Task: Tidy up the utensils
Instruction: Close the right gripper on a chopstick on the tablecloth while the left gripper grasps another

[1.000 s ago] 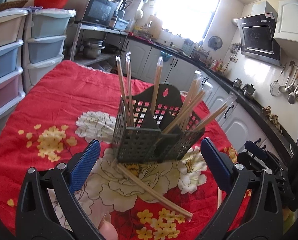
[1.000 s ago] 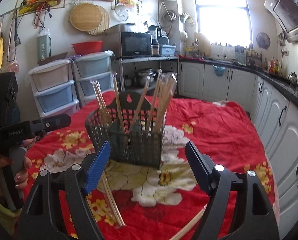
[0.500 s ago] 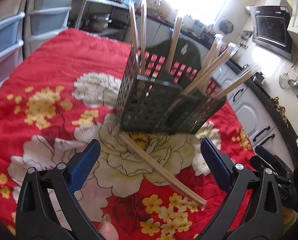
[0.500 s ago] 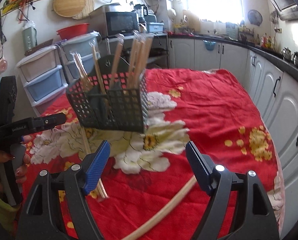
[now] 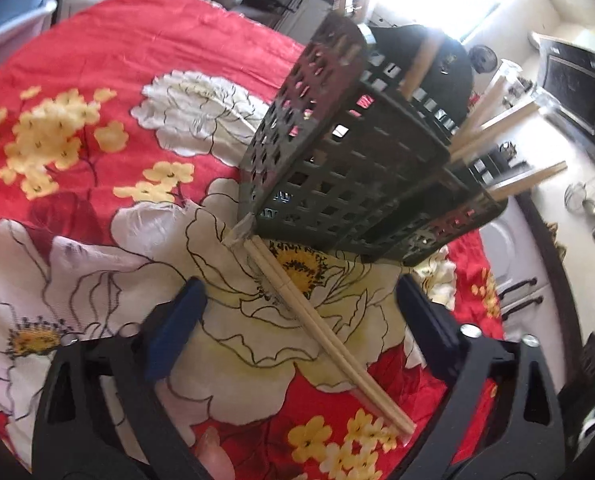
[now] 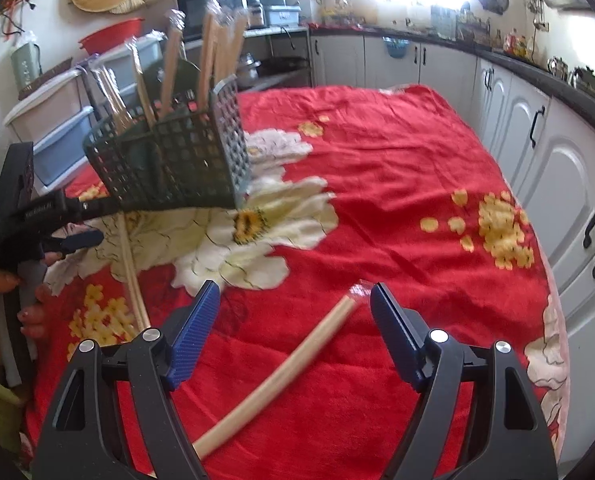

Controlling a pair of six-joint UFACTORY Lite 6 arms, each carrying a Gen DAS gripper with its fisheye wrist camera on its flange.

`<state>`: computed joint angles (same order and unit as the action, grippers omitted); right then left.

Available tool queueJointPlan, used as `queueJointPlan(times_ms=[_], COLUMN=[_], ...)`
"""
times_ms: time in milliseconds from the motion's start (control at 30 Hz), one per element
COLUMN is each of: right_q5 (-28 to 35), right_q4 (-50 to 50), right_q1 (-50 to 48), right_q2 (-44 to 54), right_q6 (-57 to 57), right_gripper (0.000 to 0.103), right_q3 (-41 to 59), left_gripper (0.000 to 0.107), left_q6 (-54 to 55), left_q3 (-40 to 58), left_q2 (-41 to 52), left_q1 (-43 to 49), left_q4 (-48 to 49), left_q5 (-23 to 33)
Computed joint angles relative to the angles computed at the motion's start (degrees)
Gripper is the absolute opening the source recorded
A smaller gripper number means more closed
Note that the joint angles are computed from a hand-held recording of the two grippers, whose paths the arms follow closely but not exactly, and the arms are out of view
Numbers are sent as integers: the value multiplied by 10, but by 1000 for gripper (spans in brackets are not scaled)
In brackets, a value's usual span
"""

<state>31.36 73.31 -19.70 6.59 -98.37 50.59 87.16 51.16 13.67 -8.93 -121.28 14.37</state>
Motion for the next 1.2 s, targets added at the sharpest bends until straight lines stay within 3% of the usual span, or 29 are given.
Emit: queueJointPlan(times_ms=[100,300,400,733,933,1200], right_q5=[-3,20,31,49,72,113], right_q4=[-31,-132,-122,-122,-122,-95], right_q1=[0,2,-4,-24,-36,-37], right_q2=[30,119,142,176,174,120], right_q6=[39,175,179,208,217,169], right_gripper=[74,60,56,18,13,11], right_q3=[23,101,118,157,162,130], left_gripper=[77,62,59,26,13,4], left_q6=[-11,-25,-21,1,-40,-76], left_q3=[10,32,37,60,54,14], left_q2=[15,36,41,62,59,40], left_q1=[12,17,18,19,35,88], left_q4=[3,17,22,10,57,95], left_q5=[12,-4,-12,-58,-47,51])
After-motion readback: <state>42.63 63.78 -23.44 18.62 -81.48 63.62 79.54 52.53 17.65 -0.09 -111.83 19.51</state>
